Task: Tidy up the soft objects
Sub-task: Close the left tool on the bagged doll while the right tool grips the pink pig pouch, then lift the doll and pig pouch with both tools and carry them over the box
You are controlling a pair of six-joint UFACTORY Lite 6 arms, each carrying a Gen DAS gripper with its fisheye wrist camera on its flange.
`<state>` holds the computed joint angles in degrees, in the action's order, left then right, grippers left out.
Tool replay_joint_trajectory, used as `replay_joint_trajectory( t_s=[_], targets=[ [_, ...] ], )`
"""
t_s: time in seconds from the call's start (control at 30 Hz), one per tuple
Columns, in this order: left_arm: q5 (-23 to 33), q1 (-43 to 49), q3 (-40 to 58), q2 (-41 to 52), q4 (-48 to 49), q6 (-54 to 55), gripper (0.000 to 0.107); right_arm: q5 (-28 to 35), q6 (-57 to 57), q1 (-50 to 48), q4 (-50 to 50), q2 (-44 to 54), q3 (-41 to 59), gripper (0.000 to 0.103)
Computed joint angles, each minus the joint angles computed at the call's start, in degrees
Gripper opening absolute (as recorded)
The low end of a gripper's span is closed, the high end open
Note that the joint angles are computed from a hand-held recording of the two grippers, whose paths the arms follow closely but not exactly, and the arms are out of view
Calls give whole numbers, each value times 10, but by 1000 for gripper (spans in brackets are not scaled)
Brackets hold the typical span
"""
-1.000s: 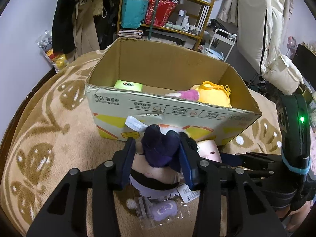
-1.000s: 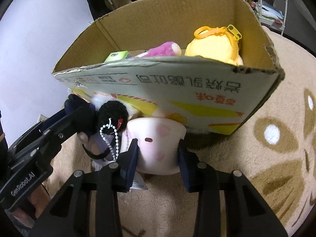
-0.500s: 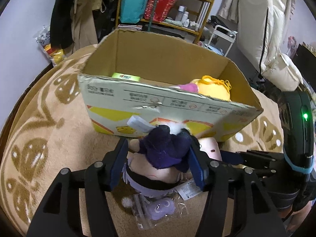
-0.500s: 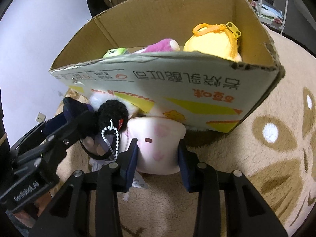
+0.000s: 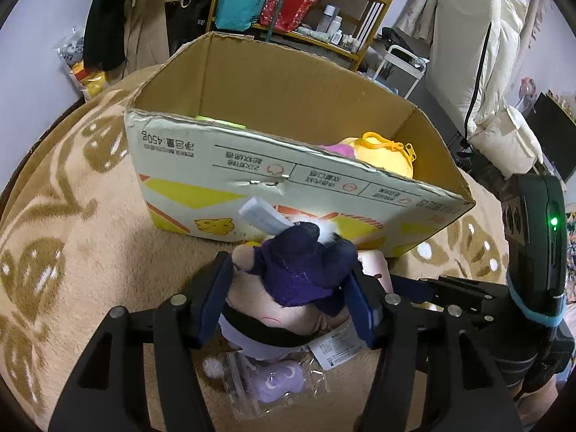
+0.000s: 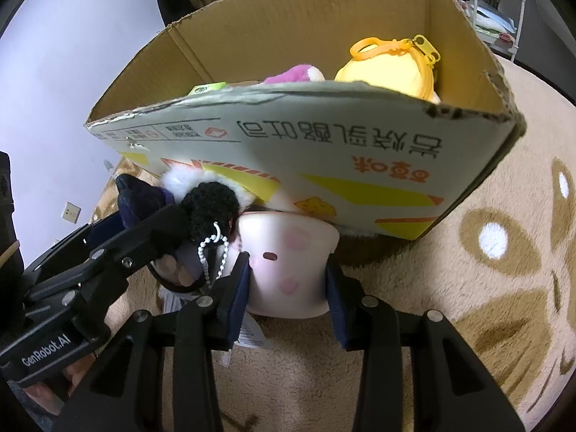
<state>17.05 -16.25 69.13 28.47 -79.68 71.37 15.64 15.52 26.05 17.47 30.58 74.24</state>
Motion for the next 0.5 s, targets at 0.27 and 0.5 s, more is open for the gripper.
replay_joint_trajectory(
  t_s=[0.27,0.5],
  targets=[
    [0,2,-14,-8,-83,87,48,-5,18,3,-21,-5,-4,42],
    [-3,13,-23,-21,-101,92,47,-14,148,13,-153,-60,-53,42]
  ],
)
